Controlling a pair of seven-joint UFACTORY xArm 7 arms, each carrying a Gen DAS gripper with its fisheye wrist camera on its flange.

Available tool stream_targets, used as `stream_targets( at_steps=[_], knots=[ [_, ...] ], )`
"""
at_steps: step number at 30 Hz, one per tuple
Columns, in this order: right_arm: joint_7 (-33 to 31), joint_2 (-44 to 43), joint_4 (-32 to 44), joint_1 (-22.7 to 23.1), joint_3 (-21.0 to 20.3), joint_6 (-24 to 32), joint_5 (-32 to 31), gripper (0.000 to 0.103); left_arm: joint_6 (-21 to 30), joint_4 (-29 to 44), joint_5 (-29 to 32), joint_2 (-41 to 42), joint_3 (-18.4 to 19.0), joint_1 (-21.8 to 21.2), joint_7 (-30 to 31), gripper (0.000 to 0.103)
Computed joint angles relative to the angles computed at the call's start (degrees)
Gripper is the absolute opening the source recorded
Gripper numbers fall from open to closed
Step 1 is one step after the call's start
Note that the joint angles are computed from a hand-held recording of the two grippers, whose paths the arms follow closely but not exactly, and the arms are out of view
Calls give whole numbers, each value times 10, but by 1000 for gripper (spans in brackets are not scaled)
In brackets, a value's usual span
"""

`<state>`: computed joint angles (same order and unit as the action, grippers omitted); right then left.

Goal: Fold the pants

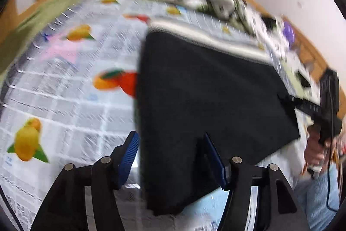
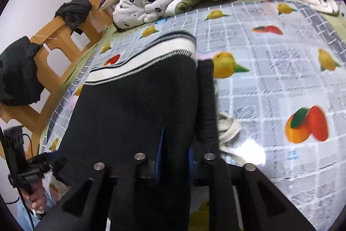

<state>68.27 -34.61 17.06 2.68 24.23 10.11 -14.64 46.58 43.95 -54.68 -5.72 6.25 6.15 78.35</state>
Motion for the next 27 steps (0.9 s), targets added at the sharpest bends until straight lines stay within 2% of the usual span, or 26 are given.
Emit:
stream_targets(
  at_steps=[3,6,7,8,9,11,12,13,14,16,17,18,19,20,21,24,27],
  knots=[
    [-5,16,36,-46,19,24,-31,36,-16,8,-32,6,2,-1,19,60],
    [-12,77,79,-85,10,15,-60,37,-19,18,-48,17,-2,1,16,60],
    [-7,100,93,-101,10,6,-72,34,-21,23,-53,24,-3,1,13,60],
    [-7,119,103,-102,2,-4,-77,27,-19,27,-59,28,-4,3,15,60],
    [-18,135,112,-115,6,-15,-73,14,-16,28,-63,29,-4,5,17,60],
    [22,106,93,-149,21,-91,-124,13,-11,30,-76,27,-5,9,32,60],
    [26,91,87,-159,28,-108,-134,13,-13,31,-84,24,-6,8,41,60],
    [11,75,83,-169,40,-100,-121,13,-19,30,-88,22,-9,7,47,60],
    [-15,81,89,-167,40,-68,-102,13,-23,31,-90,22,-11,5,47,60],
    [-23,136,108,-151,20,-12,-106,15,-42,35,-85,24,-20,-4,38,60],
    [-18,152,107,-165,31,-12,-107,17,-62,38,-73,26,-29,-12,26,60],
    [8,144,107,-174,39,-6,-132,25,-78,40,-64,25,-35,-20,18,60],
    [9,132,113,-162,32,25,-136,39,-84,42,-62,22,-37,-25,16,60],
    [-13,123,124,-130,7,62,-122,39,-88,50,-66,22,-40,-32,19,60],
    [-11,107,129,-120,1,75,-132,38,-95,60,-69,23,-45,-41,15,60],
    [51,77,142,-156,29,54,-205,38,-107,101,-76,40,-61,-67,1,60],
    [32,143,191,-152,17,32,-233,38,-142,141,-66,75,-82,-90,-23,60]
  ],
)
